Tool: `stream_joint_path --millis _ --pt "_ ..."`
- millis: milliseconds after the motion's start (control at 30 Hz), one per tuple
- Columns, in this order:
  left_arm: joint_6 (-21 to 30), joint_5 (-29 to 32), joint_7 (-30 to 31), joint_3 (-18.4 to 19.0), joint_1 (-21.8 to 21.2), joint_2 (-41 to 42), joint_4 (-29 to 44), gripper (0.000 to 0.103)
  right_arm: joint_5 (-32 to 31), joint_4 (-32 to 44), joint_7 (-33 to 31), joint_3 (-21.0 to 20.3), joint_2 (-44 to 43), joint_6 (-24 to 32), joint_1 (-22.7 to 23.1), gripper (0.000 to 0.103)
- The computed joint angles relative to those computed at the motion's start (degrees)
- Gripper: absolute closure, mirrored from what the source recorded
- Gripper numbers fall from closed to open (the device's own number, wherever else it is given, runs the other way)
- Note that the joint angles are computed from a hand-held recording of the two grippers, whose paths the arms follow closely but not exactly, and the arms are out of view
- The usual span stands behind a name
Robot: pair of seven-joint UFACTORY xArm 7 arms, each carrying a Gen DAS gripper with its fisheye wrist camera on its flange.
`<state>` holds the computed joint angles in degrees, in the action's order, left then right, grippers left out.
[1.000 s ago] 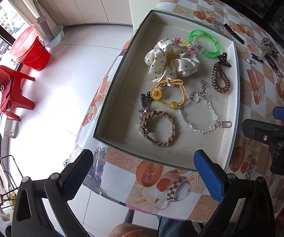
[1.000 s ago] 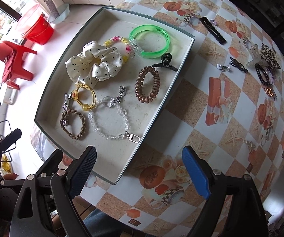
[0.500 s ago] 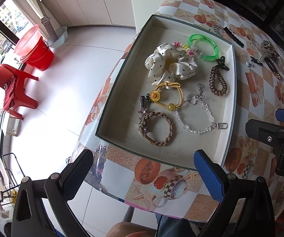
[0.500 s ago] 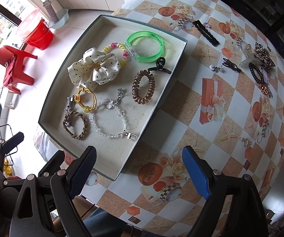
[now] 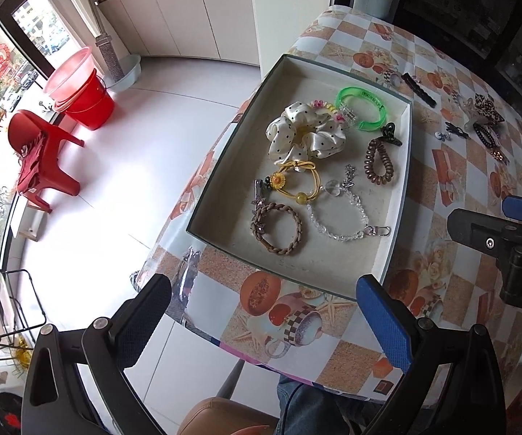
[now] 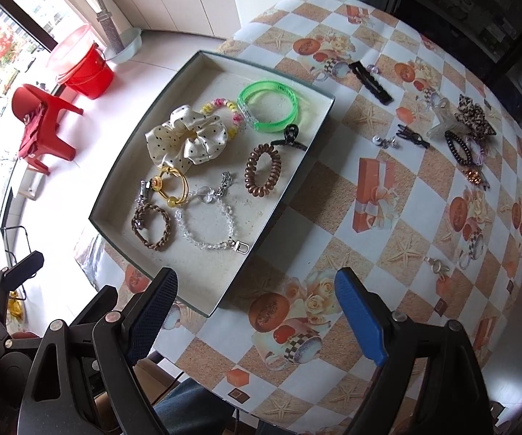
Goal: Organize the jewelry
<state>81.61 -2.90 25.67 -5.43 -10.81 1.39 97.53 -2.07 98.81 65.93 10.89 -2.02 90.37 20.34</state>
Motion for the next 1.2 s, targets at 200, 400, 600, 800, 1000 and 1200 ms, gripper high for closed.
stream_joint_path --millis 200,400,600,800,1000,1200 --pt "0.57 -1.76 -0.15 0.46 0.56 -1.52 2.53 0.000 -5.34 6.14 0.87 1.04 1.15 4.13 1.37 0.013" --pt "0.97 -3.83 0.16 1.07 1.53 -1.83 6.51 0.000 -11.93 14.36 1.42 1.93 3.41 8.94 4.15 0.013" --pt "0.79 -5.45 0.48 1.49 2.36 -1.76 9.91 0.000 -18.27 23.35 2.25 2.14 6.59 14.58 8.21 0.013" --pt "-0.11 -6.33 0.17 1.78 2.98 -2.57 11.11 0.000 -24.01 34.46 2.07 0.44 11.86 21.14 14.12 0.013" --pt "-0.31 -6.83 -0.09 1.92 3.30 -3.10 11.02 0.000 -26.65 43.09 0.22 -3.72 16.25 25.30 19.26 0.013" --pt "0.06 -7.18 -0.24 1.98 3.42 -3.43 10.56 0.000 -26.06 49.87 -1.35 -6.66 20.12 28.12 22.01 0.013"
